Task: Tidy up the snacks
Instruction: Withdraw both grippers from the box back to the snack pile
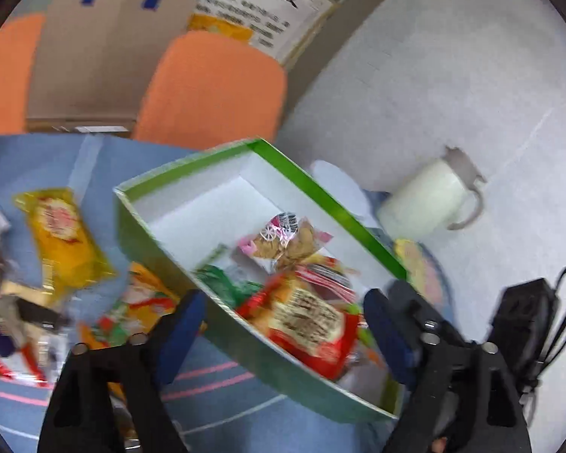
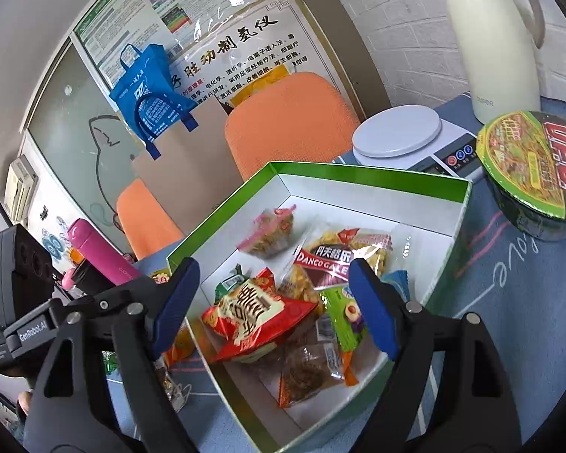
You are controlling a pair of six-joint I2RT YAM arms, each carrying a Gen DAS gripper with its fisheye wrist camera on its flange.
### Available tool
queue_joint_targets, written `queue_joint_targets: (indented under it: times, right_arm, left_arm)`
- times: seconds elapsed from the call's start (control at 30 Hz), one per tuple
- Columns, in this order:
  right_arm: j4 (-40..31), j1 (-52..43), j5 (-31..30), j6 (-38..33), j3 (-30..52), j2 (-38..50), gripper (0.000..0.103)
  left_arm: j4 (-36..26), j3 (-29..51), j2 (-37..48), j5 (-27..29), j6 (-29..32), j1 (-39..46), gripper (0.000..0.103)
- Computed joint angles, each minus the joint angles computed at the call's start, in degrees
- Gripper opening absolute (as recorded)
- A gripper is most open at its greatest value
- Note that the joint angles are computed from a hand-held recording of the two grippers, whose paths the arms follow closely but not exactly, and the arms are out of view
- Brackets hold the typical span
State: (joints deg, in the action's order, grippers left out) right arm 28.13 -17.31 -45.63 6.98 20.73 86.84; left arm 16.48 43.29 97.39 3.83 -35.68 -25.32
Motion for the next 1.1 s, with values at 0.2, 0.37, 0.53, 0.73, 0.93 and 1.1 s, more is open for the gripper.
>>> queue_joint_targets:
  times: [0.2, 0.37, 0.53, 0.73, 0.93, 1.1]
  right_arm:
    - [-8.93, -1.07, -3.04, -3.00, -3.37, -10.78, 0.091]
    - [-20.35, -1.84, -4.79, -8.16, -7.10, -25.16, 0.093]
    - [-30.60, 1.64, -4.96, -13.28, -9.65, -35.40, 0.098]
    - [-30.41, 14.43, 0.87, -12.10, -13.12, -37.37, 0.098]
    - [-15.58, 31.03, 8.66, -5.34, -15.12, -25.19, 0.098]
    - [-5.56, 40.92, 14.79, -3.16, -10.73, -9.57, 0.097]
  left_arm:
    - [-1.65, -3.19, -3.96, -0.07, -2.00, -0.84, 0.089]
    - [-3.80, -9.19, -12.02, -3.46, -3.76, -2.72, 0.089]
    - [-7.46, -19.35, -25.78, -12.04, -5.06, -5.43, 0.089]
    - [-14.70, -29.53, -39.22, -14.08, -8.81, -2.23, 0.089]
    - [-21.64, -37.74, -52.54, -12.43, -9.25, 2.39, 0.089]
    - [-28.53, -40.79, -62.23, -8.77, -5.91, 8.62, 0.089]
